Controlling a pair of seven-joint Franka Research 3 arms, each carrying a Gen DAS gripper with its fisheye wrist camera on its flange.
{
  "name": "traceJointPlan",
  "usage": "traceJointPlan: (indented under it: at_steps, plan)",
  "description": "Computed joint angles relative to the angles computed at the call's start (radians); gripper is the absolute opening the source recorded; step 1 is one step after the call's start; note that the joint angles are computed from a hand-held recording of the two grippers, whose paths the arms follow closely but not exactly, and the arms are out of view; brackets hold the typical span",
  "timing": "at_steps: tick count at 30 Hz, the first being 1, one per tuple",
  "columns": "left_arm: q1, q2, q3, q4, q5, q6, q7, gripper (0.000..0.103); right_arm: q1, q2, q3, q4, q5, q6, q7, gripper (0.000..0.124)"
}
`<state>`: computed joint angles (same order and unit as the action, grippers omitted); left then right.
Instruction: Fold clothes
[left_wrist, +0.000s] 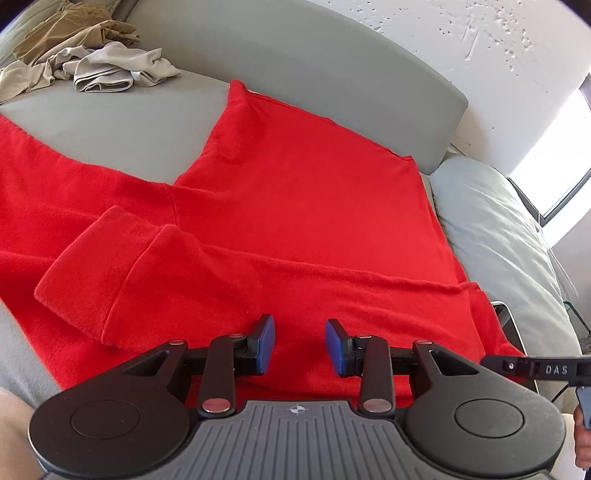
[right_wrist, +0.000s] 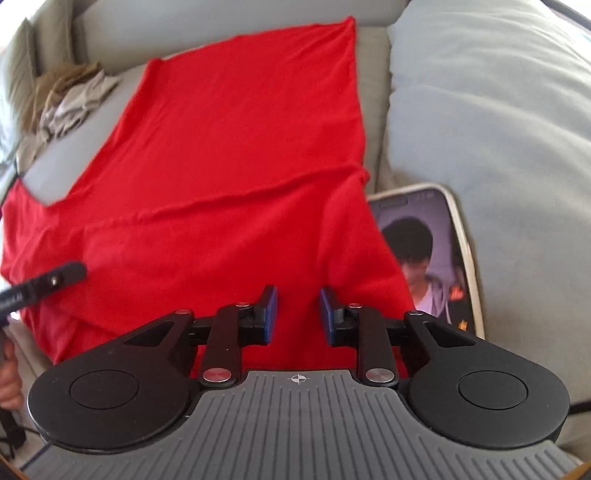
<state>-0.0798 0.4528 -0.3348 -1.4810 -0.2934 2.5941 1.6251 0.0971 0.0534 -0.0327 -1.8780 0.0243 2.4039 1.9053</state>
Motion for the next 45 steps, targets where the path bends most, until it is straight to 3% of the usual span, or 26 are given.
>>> traceJointPlan:
  at_steps: [5,8,10,12,15,16,17,20,23,26,29,31,34,39,42,45]
  plan:
    - [-0.053,-0.129,0.068,-0.087,0.164,-0.083,-0.047,0.035,0.014,-0.116,0.028,-0.062,-0.133,-0.153,0.113,0.041]
    - [-0.024,-0.211,0.022,-0.219,0.078,0.054,0.094,0.036,0.018,-0.171,0.051,-0.123,-0.167,-0.054,0.164,0.047]
    - [-0.011,-0.223,-0.005,-0.245,-0.008,0.087,0.194,0.036,0.030,-0.168,0.060,-0.149,-0.131,0.084,0.144,0.048]
    - [-0.025,-0.209,0.005,-0.226,-0.004,0.018,0.219,0.036,0.041,-0.126,0.069,-0.132,-0.103,0.131,0.132,0.048]
    - [-0.031,-0.213,0.024,-0.228,-0.010,-0.083,0.236,0.036,0.065,-0.052,0.070,-0.082,-0.040,0.076,0.089,0.048]
    - [-0.026,-0.222,0.028,-0.228,-0.029,-0.119,0.243,0.036,0.074,-0.069,0.072,-0.111,-0.094,0.107,0.132,0.049]
    - [-0.017,-0.233,0.033,-0.227,-0.057,-0.158,0.249,0.036,0.082,-0.082,0.074,-0.114,-0.101,0.082,0.126,0.049]
    - [0.043,-0.279,0.044,-0.255,-0.297,-0.189,0.321,0.038,0.098,-0.121,0.084,-0.114,-0.089,0.004,0.119,0.058]
    - [0.078,-0.317,0.089,-0.281,-0.494,-0.120,0.331,0.045,0.102,-0.177,0.075,-0.153,0.032,0.089,0.113,0.060]
    - [0.105,-0.305,0.130,-0.278,-0.657,0.039,0.293,0.055,0.105,-0.210,0.071,-0.175,0.157,0.220,0.101,0.067]
    - [0.147,-0.212,0.146,-0.218,-0.763,0.192,0.190,0.051,0.099,-0.193,0.085,-0.141,0.177,0.313,0.118,0.080]
    - [0.182,-0.129,0.150,-0.157,-0.776,0.200,0.046,0.046,0.097,-0.171,0.096,-0.108,0.153,0.349,0.132,0.081]
    - [0.275,-0.012,0.089,-0.049,-0.878,0.065,-0.011,0.043,0.106,-0.136,0.098,-0.067,0.159,0.390,0.129,0.082]
    - [0.343,0.122,-0.010,0.077,-0.979,-0.016,-0.028,0.043,0.121,-0.087,0.094,-0.001,0.153,0.356,0.130,0.082]
    - [0.358,0.173,-0.050,0.132,-1.064,0.033,-0.030,0.044,0.125,-0.061,0.090,0.034,0.116,0.331,0.158,0.082]
    - [0.369,0.235,-0.092,0.216,-1.188,0.126,0.059,0.039,0.130,-0.040,0.084,0.057,0.128,0.311,0.167,0.082]
